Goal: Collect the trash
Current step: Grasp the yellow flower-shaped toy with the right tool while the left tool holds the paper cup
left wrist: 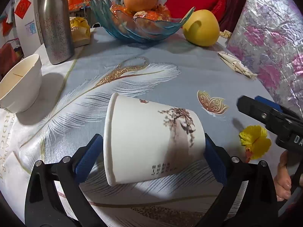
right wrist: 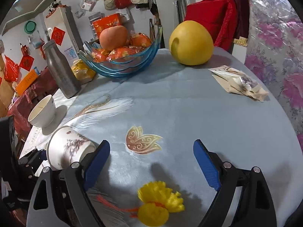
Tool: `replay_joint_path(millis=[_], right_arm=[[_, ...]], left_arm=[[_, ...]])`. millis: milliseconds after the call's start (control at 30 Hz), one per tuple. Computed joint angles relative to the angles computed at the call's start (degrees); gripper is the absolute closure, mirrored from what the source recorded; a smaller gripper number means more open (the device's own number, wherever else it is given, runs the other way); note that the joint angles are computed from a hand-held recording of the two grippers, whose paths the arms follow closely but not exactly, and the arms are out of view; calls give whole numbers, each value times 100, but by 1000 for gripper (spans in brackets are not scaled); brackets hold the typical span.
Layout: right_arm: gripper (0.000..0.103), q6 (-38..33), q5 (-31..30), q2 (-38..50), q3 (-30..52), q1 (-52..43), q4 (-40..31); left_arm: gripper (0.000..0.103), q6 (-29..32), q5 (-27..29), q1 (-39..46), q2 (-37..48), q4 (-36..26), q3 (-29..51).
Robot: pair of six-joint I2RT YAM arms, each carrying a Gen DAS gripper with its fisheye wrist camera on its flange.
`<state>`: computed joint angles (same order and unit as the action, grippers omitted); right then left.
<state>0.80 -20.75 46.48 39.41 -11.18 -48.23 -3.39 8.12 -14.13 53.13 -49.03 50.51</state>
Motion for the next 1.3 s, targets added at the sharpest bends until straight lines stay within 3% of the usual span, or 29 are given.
replay_joint_path(millis=[100, 233, 367, 467, 700, 900, 967, 1200, 1267, 1300], right_arm=[[15, -345, -371, -324, -87, -493, -402], [15, -414, -87, -638, -250, -334, -576], [15, -303, 176, -654, -332, -6, -548], [16, -310, 148, -575, -349, 27, -570], [16, -502, 66, -704, -318, -68, -757], [16, -738, 123, -1067, -410, -293, -1038], [16, -746, 135, -1067, -441, -314, -1051], [28, -749, 91, -996, -464, -346, -1068], [34, -704, 138, -1012, -470, -300, -1048], [44, -684, 151, -1029, -468, -246, -1040]], left_arm=[[7, 54, 211, 169, -26, 12, -14], [7, 108, 355, 297, -75, -7, -25], [7, 13, -204, 307, -134, -138, -16], [7, 185, 80, 785, -173, -163, -26], [7, 359, -33, 915, -122, -234, 22], [6, 137, -1032, 100, 68, -306, 92], [7, 172, -945, 176, 58, -298, 78], [7, 177, -949, 176, 64, -295, 76], [7, 178, -951, 174, 67, -301, 78], [6, 178, -951, 174, 67, -301, 78]])
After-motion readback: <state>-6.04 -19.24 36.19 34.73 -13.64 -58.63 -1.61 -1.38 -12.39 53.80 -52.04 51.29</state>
